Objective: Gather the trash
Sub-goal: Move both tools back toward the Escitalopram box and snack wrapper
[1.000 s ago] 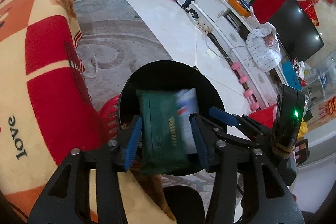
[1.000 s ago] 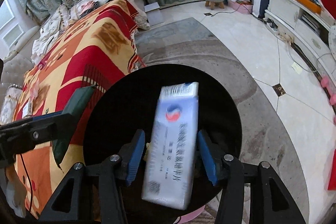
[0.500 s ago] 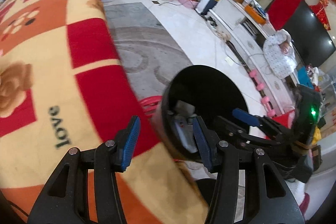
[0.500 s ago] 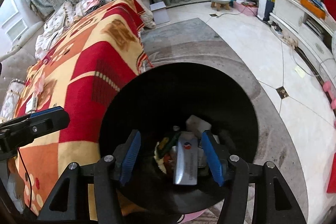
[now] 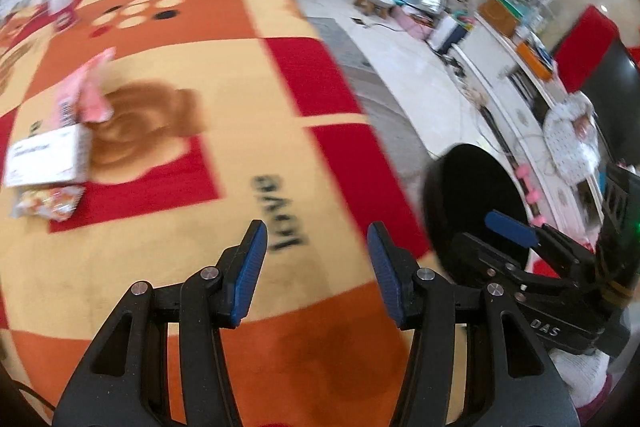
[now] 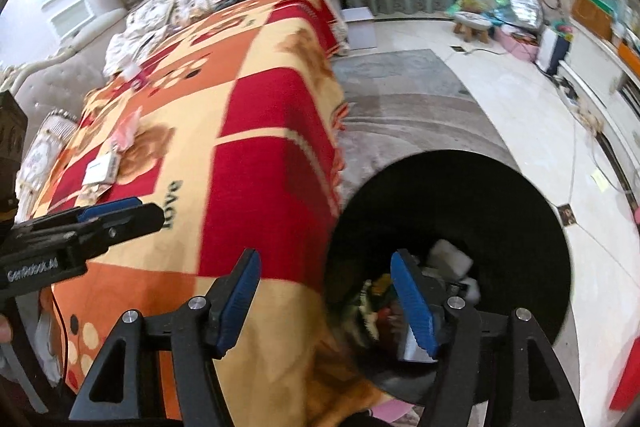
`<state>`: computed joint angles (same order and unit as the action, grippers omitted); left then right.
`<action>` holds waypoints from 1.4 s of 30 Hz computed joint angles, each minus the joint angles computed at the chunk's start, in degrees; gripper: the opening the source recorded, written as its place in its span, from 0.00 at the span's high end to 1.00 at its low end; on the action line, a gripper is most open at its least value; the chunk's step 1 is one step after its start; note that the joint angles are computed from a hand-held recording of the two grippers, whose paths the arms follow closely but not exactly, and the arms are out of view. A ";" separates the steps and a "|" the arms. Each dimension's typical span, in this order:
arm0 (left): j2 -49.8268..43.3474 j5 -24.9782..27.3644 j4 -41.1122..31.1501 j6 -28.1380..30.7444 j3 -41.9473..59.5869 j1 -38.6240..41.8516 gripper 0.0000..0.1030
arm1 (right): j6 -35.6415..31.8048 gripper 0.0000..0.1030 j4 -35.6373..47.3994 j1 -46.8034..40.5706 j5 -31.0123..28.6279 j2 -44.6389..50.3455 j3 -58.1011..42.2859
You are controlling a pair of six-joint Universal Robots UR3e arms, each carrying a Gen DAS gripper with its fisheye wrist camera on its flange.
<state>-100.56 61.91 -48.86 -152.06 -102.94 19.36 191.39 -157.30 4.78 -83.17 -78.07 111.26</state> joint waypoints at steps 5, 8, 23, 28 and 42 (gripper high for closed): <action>-0.34 0.30 0.07 1.80 -0.44 7.69 0.51 | 0.66 0.35 1.74 4.96 0.16 6.29 -7.74; -1.42 0.41 -0.03 2.37 0.48 11.57 0.51 | 0.46 0.34 3.34 7.60 0.38 10.19 -12.95; -17.14 4.73 1.88 -0.92 17.98 13.02 0.51 | -0.34 0.32 12.37 15.27 1.09 23.09 -34.18; -19.22 2.07 -3.69 3.72 22.37 14.62 0.51 | -0.65 0.31 14.38 16.10 0.94 25.03 -38.11; -19.98 8.77 -7.27 4.74 25.85 20.51 0.51 | -0.86 0.30 21.93 18.65 2.72 35.61 -56.26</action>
